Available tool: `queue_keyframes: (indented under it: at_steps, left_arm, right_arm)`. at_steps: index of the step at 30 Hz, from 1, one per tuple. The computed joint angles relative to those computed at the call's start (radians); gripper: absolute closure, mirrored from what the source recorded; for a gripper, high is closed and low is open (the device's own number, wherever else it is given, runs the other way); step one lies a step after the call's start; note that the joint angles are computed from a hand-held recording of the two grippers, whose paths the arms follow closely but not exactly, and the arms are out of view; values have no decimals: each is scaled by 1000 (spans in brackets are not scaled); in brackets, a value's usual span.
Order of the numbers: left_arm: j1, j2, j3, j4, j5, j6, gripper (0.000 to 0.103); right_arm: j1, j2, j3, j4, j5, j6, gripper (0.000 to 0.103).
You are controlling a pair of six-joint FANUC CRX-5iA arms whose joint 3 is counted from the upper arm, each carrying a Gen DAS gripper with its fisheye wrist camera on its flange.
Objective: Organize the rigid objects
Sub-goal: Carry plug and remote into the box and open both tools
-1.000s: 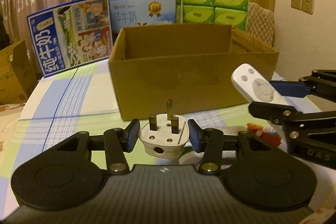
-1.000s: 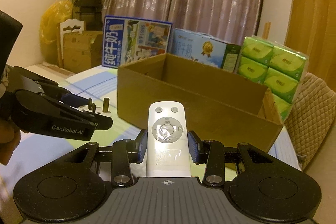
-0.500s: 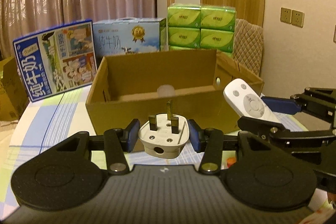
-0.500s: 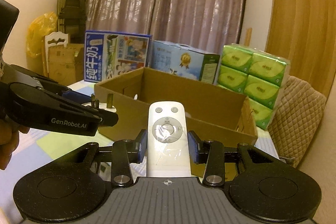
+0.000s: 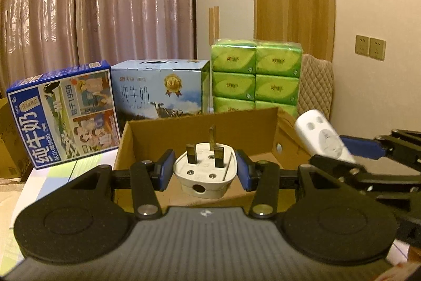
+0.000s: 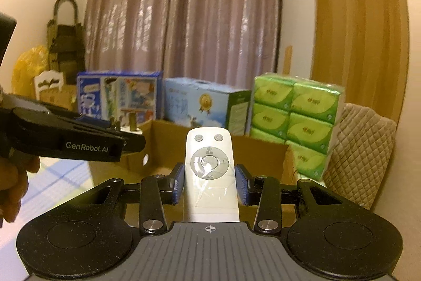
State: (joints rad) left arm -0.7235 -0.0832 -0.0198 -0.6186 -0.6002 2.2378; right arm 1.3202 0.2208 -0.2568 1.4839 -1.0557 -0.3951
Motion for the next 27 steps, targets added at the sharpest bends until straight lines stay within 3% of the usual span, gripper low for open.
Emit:
queue_keyframes:
  at_steps: [6, 11, 20, 27]
  left_arm:
    - [55, 55, 39, 59, 33, -53, 59]
    - [105, 98, 51, 138, 56, -87, 59]
    - [179, 159, 56, 349, 88, -259, 59]
    - [203, 177, 58, 377, 41, -260, 59]
  right_arm:
    - [-61, 4, 30, 19, 2, -26, 65]
    - [-130, 9, 52, 10, 81, -79, 65]
    - [-221, 39, 85, -127, 229, -123, 65]
    - [-219, 52, 89, -225, 233, -77, 65]
